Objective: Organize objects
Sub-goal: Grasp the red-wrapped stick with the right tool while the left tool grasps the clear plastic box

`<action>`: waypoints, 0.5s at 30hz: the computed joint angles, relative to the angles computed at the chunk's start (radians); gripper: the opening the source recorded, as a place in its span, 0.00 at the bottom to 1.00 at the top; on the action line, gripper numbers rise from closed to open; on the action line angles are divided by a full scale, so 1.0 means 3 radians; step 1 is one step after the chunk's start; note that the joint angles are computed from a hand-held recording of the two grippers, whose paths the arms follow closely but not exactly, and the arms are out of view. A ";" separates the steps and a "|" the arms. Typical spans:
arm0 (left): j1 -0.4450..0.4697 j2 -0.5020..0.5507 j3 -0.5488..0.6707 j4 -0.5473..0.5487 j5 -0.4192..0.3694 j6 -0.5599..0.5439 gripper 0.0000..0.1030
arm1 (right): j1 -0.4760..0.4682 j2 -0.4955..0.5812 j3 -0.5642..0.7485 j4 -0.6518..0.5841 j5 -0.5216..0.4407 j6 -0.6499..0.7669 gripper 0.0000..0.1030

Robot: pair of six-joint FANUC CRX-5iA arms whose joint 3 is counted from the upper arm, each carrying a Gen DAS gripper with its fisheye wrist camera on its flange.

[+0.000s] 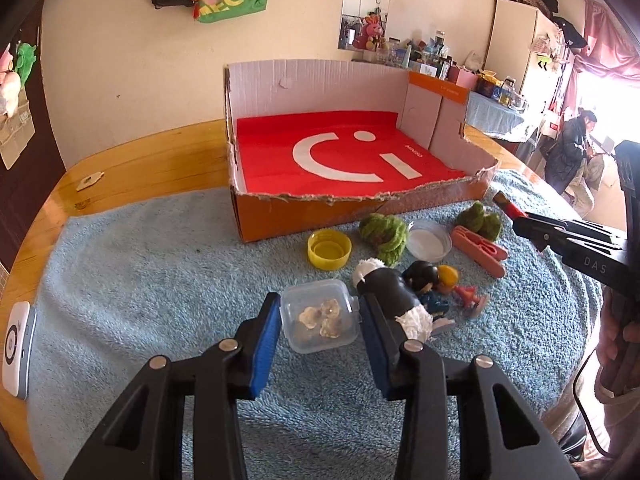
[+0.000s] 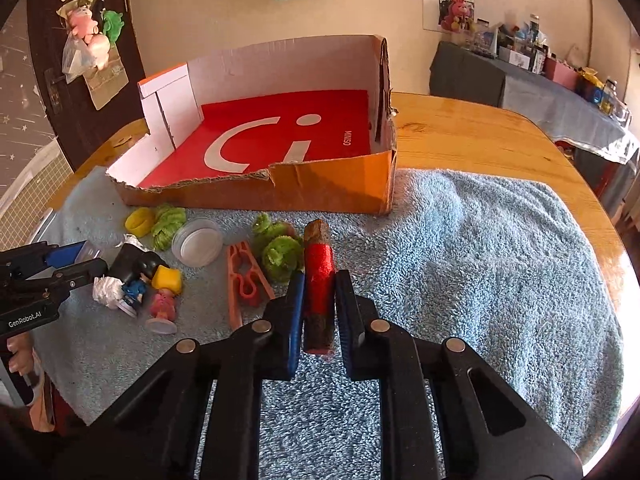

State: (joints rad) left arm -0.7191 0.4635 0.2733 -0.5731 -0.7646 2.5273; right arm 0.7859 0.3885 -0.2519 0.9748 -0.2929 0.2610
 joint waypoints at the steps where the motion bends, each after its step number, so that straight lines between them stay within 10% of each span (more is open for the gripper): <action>1: -0.0015 -0.0018 0.0007 -0.0048 -0.0004 0.0025 0.41 | -0.0009 -0.0024 -0.0014 0.0064 0.0025 -0.0041 0.14; 15: -0.0122 -0.0094 0.0108 -0.0416 -0.0064 0.0295 0.41 | -0.0126 -0.0125 -0.0115 0.0815 0.0243 -0.0677 0.14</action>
